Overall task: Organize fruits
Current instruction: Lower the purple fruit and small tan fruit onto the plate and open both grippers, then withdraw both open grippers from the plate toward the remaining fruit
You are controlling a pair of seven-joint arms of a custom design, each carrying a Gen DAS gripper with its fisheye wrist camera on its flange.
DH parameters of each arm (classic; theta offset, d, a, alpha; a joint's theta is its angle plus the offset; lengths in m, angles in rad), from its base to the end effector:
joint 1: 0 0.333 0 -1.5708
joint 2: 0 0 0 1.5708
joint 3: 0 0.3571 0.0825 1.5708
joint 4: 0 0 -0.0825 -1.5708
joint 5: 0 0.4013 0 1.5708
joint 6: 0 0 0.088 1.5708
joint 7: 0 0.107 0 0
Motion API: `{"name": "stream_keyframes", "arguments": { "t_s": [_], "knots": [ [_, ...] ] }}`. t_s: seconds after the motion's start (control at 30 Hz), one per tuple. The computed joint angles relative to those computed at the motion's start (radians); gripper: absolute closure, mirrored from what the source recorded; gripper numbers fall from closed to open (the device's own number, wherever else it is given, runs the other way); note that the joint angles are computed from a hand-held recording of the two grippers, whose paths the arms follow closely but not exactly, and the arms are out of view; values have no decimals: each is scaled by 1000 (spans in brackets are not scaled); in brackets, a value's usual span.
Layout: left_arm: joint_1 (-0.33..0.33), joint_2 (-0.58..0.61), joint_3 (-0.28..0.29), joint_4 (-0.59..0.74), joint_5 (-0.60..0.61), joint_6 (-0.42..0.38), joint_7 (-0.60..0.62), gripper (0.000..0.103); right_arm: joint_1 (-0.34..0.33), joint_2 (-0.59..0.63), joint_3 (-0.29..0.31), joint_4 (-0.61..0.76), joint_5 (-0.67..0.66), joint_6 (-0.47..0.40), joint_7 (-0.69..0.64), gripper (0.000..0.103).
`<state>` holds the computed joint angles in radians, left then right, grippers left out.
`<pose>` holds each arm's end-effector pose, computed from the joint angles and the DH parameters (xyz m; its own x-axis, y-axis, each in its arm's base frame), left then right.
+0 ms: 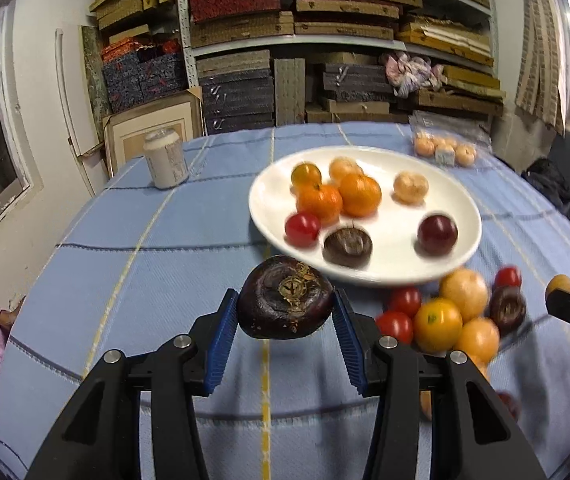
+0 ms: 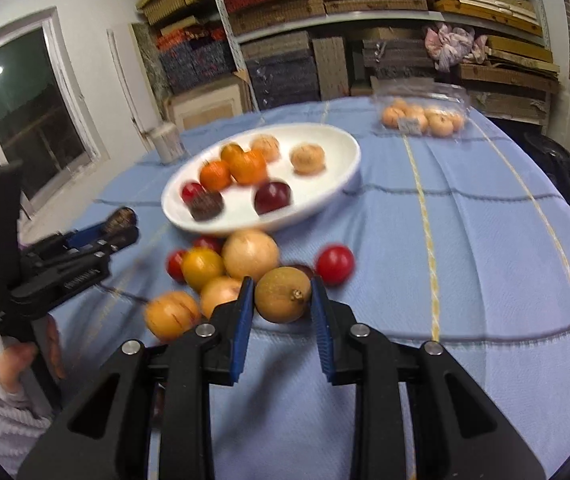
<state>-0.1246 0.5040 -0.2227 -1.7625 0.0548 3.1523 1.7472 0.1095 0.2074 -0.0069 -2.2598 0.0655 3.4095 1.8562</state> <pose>0.7068 -0.2298 0.4202 -0.4470 -0.8915 -0.0738 -0.5307 0.3307 -0.7804 0.6049 0.0550 0.4117 -0.1166 -0.9571 -0.2653 -0.5802 0.2824 -0.7639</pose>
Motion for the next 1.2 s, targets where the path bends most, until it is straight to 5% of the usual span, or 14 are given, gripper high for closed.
{"name": "stream_keyframes", "arguments": {
  "t_s": [0.13,0.43,0.6,0.7,0.9,1.03,1.2],
  "knots": [
    [-23,35,17,99,-3,-58,-16,55,59,32,-60,109,40,-44,-51,75],
    [-107,212,56,431,20,-252,-42,54,-62,215,40,418,29,-206,-35,76],
    [-113,278,39,528,14,-293,-40,52,-132,289,109,509,59,-230,-57,75],
    [-110,274,35,513,10,-280,-35,38,-186,296,172,501,100,-204,-94,52],
    [-59,194,-1,381,-25,-224,-12,35,-132,210,99,370,65,-69,-41,49],
    [22,101,-64,206,-75,-147,21,28,118,143,-146,213,203,109,-76,21],
    [162,1,-208,0,-148,-64,136,28,150,87,-148,87,349,159,-138,20]
  ]
}}
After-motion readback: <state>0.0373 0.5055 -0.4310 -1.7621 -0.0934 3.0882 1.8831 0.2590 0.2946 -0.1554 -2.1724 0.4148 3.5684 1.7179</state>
